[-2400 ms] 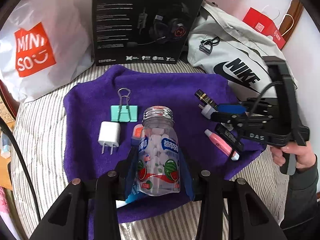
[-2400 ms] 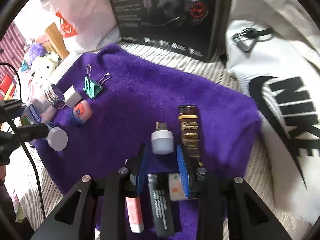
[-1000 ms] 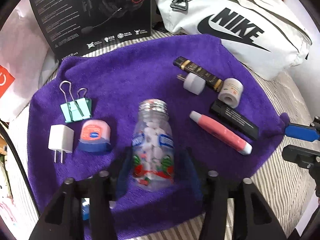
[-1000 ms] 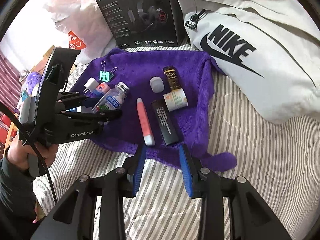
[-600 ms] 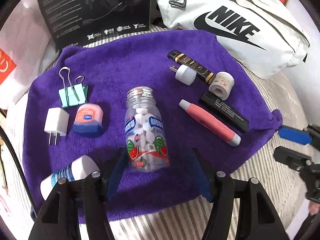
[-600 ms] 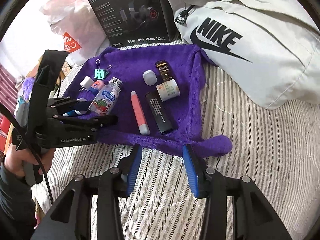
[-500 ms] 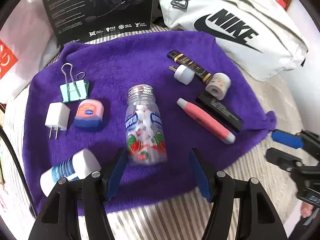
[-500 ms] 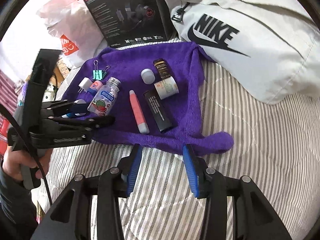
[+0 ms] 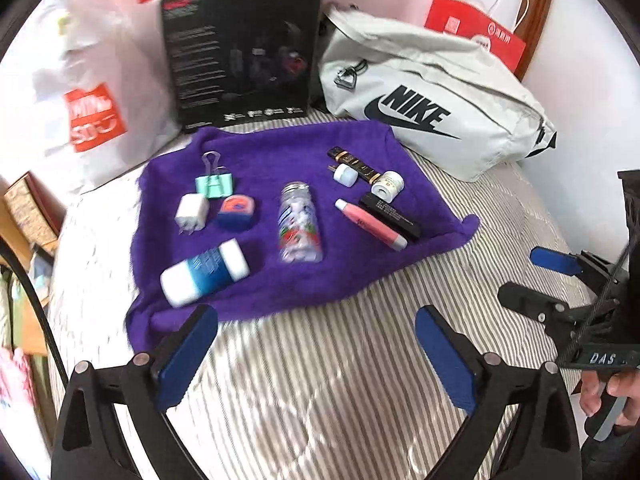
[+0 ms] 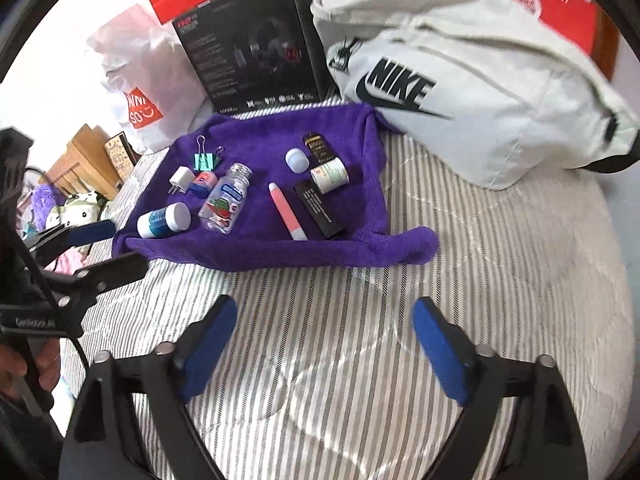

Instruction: Organize rigid objects

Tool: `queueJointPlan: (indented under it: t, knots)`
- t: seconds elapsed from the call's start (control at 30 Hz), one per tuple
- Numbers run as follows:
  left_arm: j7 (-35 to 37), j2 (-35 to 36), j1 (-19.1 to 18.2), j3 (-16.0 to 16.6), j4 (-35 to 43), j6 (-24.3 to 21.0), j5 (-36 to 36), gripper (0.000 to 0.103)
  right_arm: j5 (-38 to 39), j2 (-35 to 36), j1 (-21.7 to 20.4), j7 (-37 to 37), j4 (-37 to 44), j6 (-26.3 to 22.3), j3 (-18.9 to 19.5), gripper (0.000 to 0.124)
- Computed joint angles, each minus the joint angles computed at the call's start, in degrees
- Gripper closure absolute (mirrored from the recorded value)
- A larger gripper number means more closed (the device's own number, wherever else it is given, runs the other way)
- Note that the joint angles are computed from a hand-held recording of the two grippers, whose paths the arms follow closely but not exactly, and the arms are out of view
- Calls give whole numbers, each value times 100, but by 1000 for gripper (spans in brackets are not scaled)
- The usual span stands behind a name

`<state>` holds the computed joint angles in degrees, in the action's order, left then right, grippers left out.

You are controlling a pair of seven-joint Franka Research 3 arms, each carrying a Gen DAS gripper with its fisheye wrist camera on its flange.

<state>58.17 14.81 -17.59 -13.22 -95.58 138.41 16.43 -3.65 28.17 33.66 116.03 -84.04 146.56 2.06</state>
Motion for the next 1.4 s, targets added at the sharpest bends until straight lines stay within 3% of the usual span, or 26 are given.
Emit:
queueJointPlan:
  t: [0.17,0.37,0.87,1.4]
  knots:
    - [-838,-719,-43,74,-864,274,414,1,-424,-339,257,401,-303,-68,-135,24]
    - [-1755,-1191,-45,9,-1333,-37,1072,1,-1201,-845,466,1082,-790,-90,-184,21]
    - [-2007,-1571,-1,-191,-1590,-159,1168,1,-1824,-1515,184,1678,-1535,-46,186,21]
    - [-1993,-1616,-36,-225,-1654,-124,1079,1,-1954,-1631,107,1839,-1685,5,295,21]
